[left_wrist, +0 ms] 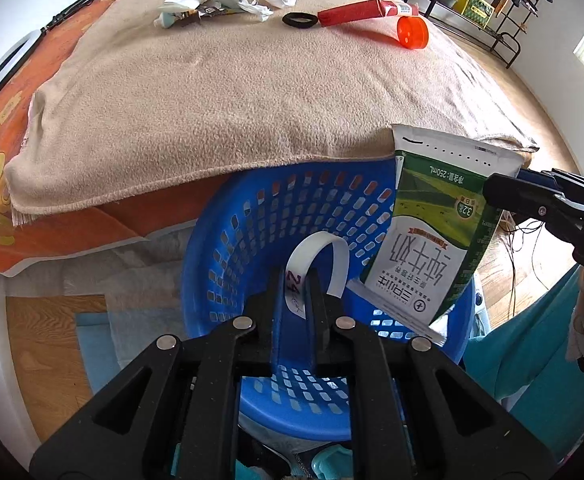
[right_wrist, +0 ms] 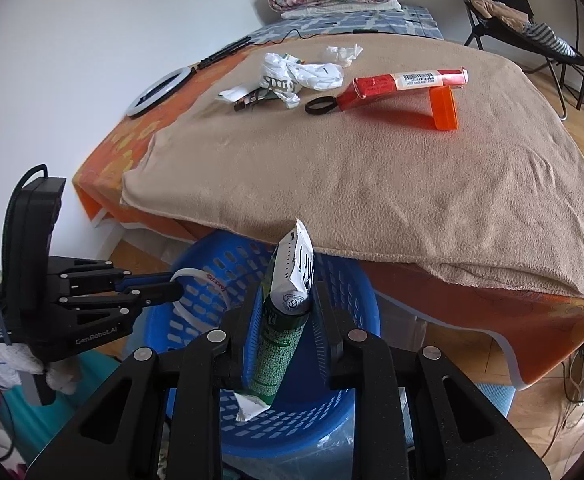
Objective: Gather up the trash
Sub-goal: 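Open the right gripper to drop the milk carton into the basket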
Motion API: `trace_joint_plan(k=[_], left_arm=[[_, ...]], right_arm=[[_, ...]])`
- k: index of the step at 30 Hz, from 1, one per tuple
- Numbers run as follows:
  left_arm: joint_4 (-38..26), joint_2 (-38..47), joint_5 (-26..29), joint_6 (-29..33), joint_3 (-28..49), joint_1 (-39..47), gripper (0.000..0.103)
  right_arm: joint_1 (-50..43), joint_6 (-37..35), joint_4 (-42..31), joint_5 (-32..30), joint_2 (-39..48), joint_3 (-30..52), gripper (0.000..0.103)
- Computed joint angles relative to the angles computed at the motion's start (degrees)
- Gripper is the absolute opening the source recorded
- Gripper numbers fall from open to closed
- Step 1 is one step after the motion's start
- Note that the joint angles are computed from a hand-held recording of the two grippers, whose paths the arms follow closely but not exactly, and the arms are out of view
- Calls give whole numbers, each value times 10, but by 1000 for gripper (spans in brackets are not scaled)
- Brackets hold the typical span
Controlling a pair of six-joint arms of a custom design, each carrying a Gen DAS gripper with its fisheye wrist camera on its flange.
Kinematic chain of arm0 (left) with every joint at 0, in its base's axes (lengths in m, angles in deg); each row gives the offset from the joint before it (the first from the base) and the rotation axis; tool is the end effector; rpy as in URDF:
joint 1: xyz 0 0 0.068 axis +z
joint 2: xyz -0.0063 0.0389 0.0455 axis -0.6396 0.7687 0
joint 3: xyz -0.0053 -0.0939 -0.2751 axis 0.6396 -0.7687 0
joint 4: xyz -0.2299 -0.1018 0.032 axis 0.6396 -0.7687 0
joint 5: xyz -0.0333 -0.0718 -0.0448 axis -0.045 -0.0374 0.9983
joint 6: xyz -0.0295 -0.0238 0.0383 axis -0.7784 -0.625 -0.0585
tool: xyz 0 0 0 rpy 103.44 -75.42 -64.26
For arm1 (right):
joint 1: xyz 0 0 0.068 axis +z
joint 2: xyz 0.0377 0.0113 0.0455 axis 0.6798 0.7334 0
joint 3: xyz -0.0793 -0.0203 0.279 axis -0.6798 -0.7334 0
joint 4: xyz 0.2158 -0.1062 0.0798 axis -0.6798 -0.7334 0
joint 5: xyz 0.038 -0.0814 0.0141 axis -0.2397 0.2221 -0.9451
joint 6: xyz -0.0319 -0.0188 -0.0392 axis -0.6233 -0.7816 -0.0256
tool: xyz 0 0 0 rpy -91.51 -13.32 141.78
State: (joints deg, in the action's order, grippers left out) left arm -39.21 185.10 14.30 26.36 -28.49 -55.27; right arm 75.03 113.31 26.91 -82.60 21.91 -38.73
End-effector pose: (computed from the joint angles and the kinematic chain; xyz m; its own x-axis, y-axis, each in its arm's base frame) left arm 0.3161 -0.0962 0.1197 -0.8102 0.4386 -0.3887 0.5214 0.8424 -0.1362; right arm 0.2816 0.1753 0.1399 -0.8350 0.0464 -0.5483 -0.1161 0.9592 0.2579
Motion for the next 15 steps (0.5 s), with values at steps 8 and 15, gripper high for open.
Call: trace_joint_plan(k=[8, 15], left_arm=[[-6, 5, -4, -5, 5, 0, 44], [-12, 3, 0, -16, 14, 5, 46]], right_arm=[[-12, 13, -18, -21, 17, 10, 24], [-11, 17, -26, -7, 14, 13, 46]])
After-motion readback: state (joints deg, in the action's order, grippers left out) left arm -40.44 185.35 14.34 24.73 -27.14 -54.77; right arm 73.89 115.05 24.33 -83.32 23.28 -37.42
